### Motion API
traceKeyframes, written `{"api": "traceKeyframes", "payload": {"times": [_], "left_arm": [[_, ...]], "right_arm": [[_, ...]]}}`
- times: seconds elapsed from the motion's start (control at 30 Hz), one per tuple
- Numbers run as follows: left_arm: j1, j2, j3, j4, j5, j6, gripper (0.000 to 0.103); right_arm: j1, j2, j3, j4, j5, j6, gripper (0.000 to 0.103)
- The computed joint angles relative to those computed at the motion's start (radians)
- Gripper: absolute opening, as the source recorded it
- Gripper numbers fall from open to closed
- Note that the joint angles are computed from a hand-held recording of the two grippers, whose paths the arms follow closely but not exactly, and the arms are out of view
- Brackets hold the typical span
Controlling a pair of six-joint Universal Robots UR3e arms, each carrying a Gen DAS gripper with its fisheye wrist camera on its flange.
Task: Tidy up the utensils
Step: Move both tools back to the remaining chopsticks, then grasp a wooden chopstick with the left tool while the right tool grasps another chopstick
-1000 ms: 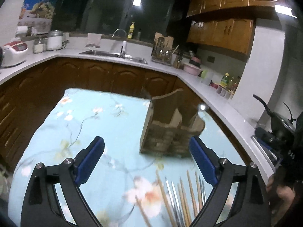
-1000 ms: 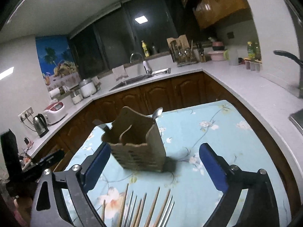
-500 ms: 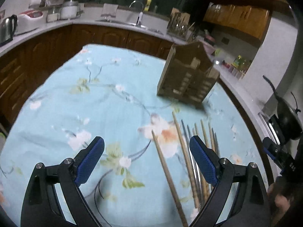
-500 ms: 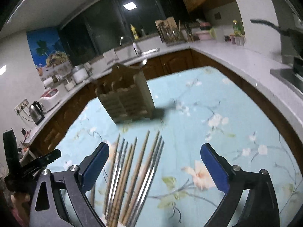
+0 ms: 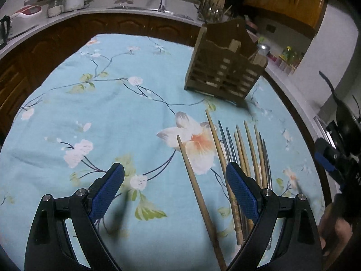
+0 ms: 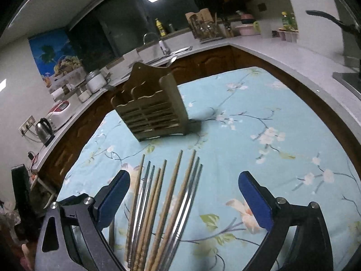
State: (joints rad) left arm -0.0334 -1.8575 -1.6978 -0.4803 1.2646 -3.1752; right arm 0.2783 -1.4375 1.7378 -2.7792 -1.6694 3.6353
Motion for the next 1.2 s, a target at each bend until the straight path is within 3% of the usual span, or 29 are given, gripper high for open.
{"api": "traceKeyframes", "payload": {"times": [0.17, 0.4, 0.67, 0.87, 0.97, 1.03, 1.1, 1.13, 1.2], "left_arm": [[-0.011, -0.055, 0.08, -0.066, -0.003, 0.006, 0.082], [-0.033, -0.168, 0.25, -0.19, -0.024, 0.027, 0.055], [-0.052, -0.272, 0.394, -0.29, -0.025, 0.036, 0.043], [-0.092, -0.297, 0.395, -0.221, 0.037, 0.003, 0.042], [-0.137, -0.319, 0.419, -0.198, 0.134, 0.022, 0.028], [-0.15, -0.325, 0.419, -0.179, 0.17, 0.029, 0.012], [-0.148, -0.328, 0.413, -0.159, 0.175, 0.033, 0.007], [-0.142, -0.328, 0.41, -0.154, 0.166, 0.033, 0.007], [-0.136, -0.327, 0.414, -0.161, 0.157, 0.039, 0.006]], "right_arm": [[-0.007, 0.074, -0.097, 0.05, 0.038, -0.026, 0.076], [-0.035, 0.219, -0.273, 0.16, 0.131, -0.064, 0.047], [-0.038, 0.416, -0.534, 0.329, 0.135, -0.123, 0.032], [-0.035, 0.533, -0.679, 0.451, 0.108, -0.157, 0.029], [-0.001, 0.569, -0.728, 0.454, 0.031, -0.185, 0.029], [0.026, 0.606, -0.803, 0.509, -0.028, -0.198, 0.025], [0.045, 0.628, -0.842, 0.529, -0.073, -0.221, 0.018], [0.043, 0.626, -0.839, 0.526, -0.065, -0.222, 0.01], [0.034, 0.62, -0.841, 0.536, -0.048, -0.214, 0.01]]}}
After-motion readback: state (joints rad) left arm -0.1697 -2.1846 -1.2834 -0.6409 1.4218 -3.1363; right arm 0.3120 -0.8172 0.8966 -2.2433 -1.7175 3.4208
